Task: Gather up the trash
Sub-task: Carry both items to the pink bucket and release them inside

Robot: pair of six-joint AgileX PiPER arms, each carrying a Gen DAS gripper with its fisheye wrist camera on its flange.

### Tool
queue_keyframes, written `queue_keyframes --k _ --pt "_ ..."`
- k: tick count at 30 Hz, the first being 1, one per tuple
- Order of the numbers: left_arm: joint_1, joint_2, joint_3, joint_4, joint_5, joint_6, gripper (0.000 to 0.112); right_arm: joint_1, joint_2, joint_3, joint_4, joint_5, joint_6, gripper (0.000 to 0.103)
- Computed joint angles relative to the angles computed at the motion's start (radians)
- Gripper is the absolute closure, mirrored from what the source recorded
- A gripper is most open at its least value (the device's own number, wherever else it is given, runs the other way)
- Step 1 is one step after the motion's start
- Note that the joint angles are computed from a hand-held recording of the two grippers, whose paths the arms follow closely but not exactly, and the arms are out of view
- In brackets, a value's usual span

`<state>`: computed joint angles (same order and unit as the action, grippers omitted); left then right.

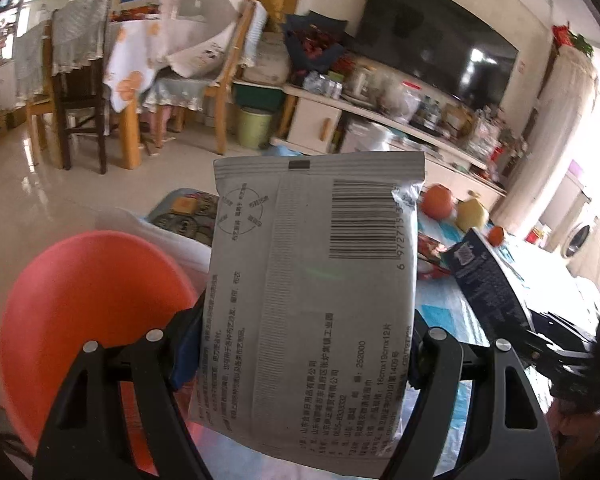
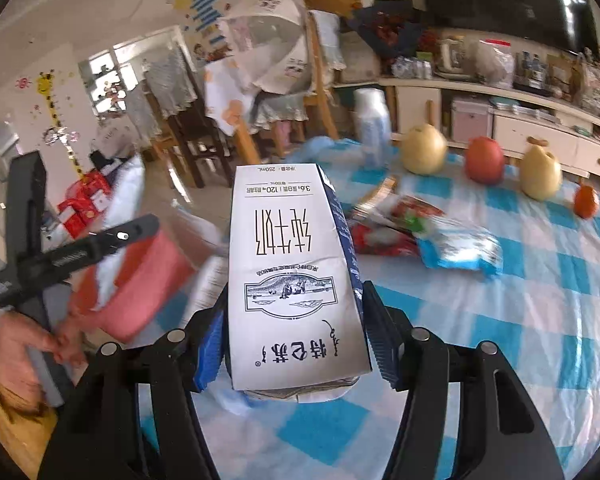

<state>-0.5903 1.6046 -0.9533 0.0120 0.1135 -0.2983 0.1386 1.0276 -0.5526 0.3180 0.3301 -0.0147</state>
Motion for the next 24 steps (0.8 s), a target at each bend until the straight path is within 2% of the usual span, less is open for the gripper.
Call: queue_keyframes --k 3,6,10,13,15,16,19,21,23,24 --pt "0.056 -0.036 0.036 -0.024 -0.008 0.009 0.036 0.128 0.037 -0.065 -0.201 -0.007 0.245 0.041" --pt "0.118 -0.066 0.061 0.063 -0.010 -0.086 0.036 0.270 0.115 -0.162 -0.381 -0.005 0.461 0.041" --pt "0.223 -0.088 0.089 -0.109 -0.009 0.056 0.036 0.399 0.235 -0.286 -0.512 0.010 0.598 0.041" --pt "0.301 -0.091 0.097 -0.225 0.002 0.144 0.036 0.460 0.334 -0.386 -0.534 0.022 0.614 0.041" --pt "0.347 -0.087 0.101 -0.295 0.007 0.197 0.036 0.491 0.409 -0.457 -0.530 0.024 0.615 0.041" --pt "0.367 -0.081 0.099 -0.287 0.012 0.183 0.036 0.490 0.434 -0.477 -0.499 0.017 0.588 0.041" --pt "0.412 -0.053 0.076 -0.138 0.036 0.008 0.036 0.505 0.521 -0.554 -0.417 0.000 0.526 0.041" --pt "0.432 -0.037 0.059 -0.084 0.060 -0.064 0.030 0.506 0.586 -0.609 -0.305 -0.002 0.422 0.039" --pt "0.446 -0.029 0.051 -0.090 0.066 -0.065 0.028 0.503 0.626 -0.630 -0.216 -0.016 0.362 0.039" --pt "0.448 -0.023 0.043 -0.054 0.070 -0.101 0.027 0.501 0.636 -0.626 -0.162 -0.033 0.324 0.033"
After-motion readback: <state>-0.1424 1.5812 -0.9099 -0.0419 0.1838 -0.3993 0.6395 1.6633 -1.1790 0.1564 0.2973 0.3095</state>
